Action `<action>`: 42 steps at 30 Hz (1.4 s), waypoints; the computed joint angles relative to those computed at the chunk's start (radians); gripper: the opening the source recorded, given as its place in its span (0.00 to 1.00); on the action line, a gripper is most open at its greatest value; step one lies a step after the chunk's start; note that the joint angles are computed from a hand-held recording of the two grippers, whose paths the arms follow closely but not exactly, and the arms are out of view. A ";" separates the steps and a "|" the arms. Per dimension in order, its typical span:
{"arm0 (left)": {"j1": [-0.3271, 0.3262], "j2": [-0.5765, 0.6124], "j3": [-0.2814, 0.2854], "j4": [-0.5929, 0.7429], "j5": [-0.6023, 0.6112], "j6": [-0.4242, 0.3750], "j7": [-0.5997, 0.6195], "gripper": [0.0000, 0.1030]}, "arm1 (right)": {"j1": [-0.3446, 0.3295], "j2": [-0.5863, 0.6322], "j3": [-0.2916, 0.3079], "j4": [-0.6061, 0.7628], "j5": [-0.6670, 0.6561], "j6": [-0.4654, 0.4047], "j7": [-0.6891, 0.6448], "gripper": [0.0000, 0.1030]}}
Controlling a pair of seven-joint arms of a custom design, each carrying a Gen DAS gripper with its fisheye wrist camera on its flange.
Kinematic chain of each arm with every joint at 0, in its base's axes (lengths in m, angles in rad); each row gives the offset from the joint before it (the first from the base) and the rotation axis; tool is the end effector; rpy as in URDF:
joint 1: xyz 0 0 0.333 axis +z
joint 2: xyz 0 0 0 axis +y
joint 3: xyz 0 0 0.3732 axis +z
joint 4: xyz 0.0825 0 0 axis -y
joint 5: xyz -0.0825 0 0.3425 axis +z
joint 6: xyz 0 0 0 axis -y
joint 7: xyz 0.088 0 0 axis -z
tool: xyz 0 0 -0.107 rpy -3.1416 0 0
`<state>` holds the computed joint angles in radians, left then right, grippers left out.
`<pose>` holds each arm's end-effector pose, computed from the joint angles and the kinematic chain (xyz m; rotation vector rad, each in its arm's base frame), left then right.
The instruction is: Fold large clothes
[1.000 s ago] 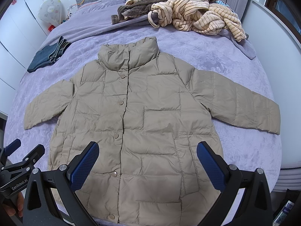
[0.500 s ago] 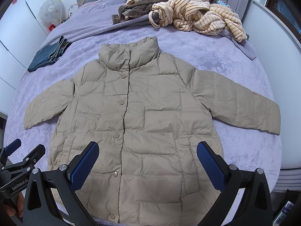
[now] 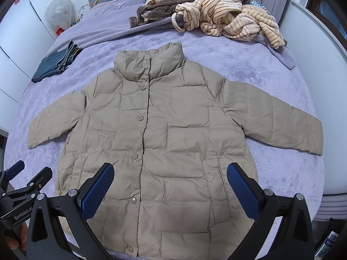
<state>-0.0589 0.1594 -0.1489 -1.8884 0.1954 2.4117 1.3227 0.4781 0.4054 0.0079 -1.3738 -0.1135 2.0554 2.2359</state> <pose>0.5913 -0.1175 0.5368 -1.9149 2.0645 -0.3423 0.6127 0.3154 0.5746 -1.8906 2.1784 -0.2314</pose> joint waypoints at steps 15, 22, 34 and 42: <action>0.020 0.011 0.002 -0.012 -0.046 0.017 0.042 1.00 | 0.003 0.022 0.002 0.026 0.014 -0.027 -0.004 1.00; 0.077 0.051 -0.007 0.000 -0.189 0.025 0.137 1.00 | -0.004 0.029 0.007 -0.001 0.058 0.033 0.019 1.00; 0.324 0.272 -0.044 0.096 -0.642 0.126 0.339 1.00 | 0.013 0.222 0.059 0.206 0.244 -0.073 -0.055 1.00; 0.462 0.540 -0.058 0.329 -0.731 0.129 0.254 1.00 | 0.064 0.405 0.050 0.457 0.259 -0.210 -0.030 1.00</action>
<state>0.4032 0.6994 -0.2069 -1.5592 -0.5357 2.5406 1.5763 0.5422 0.8099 0.0582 -0.9168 0.1457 1.8458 2.2056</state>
